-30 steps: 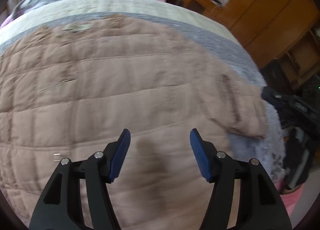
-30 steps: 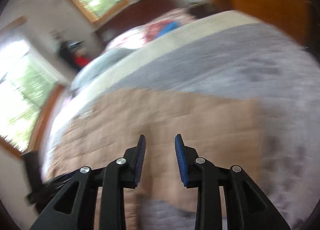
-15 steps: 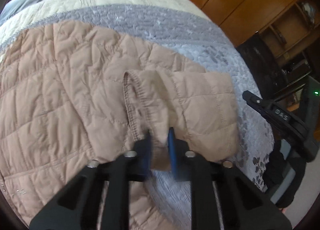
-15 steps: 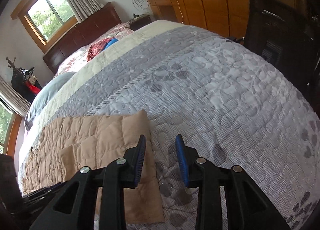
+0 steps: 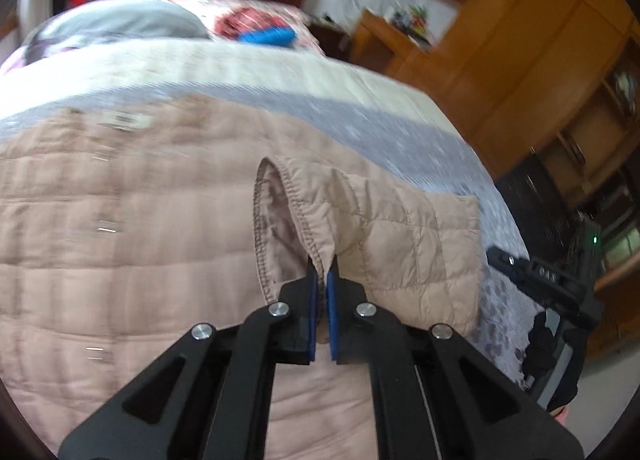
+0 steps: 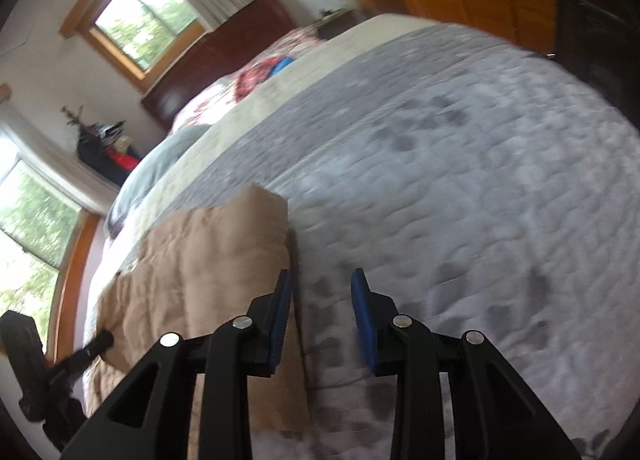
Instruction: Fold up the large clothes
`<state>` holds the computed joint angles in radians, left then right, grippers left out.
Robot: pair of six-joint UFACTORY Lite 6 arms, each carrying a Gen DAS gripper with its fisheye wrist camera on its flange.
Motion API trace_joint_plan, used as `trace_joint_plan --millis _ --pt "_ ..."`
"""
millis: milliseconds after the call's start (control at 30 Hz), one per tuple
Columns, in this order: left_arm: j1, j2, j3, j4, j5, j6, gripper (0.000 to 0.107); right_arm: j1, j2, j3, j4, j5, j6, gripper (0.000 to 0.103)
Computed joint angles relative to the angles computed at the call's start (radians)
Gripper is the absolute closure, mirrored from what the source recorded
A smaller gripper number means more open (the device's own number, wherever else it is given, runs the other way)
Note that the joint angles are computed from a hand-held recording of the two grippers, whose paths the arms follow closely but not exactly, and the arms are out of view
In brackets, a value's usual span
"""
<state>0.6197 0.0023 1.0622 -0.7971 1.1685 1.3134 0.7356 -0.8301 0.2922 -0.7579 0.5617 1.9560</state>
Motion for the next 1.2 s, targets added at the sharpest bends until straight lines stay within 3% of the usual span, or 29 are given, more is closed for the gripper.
trace_joint_plan --millis 233,300,533,700,867,1000,1133,1200 --pt "0.251 0.256 0.374 -0.011 0.128 0.041 0.105 0.033 0.324 0.127 -0.362 -0.290 0.328 0.071" --pt "0.293 0.317 0.471 -0.020 0.131 0.044 0.105 0.077 0.460 0.220 -0.408 -0.278 0.366 0.071" --pt "0.320 0.630 0.832 0.068 0.066 -0.030 0.105 0.150 0.762 0.460 -0.321 -0.239 0.237 0.071" --pt "0.280 0.784 0.882 0.161 -0.045 -0.081 0.104 0.156 0.864 0.524 -0.232 -0.224 0.139 0.066" --pt "0.286 0.773 0.759 0.127 -0.147 0.033 0.102 0.136 0.875 0.502 -0.310 -0.274 0.215 0.065" --pt "0.287 0.786 0.801 0.146 -0.124 -0.012 0.099 0.138 0.856 0.486 -0.323 -0.274 0.222 0.065" --pt "0.331 0.709 0.800 0.113 -0.102 -0.043 0.082 0.207 0.731 0.498 -0.200 -0.140 0.100 0.063" --pt "0.352 0.621 0.738 0.058 -0.096 0.005 0.081 0.248 0.714 0.570 -0.137 -0.057 0.024 0.063"
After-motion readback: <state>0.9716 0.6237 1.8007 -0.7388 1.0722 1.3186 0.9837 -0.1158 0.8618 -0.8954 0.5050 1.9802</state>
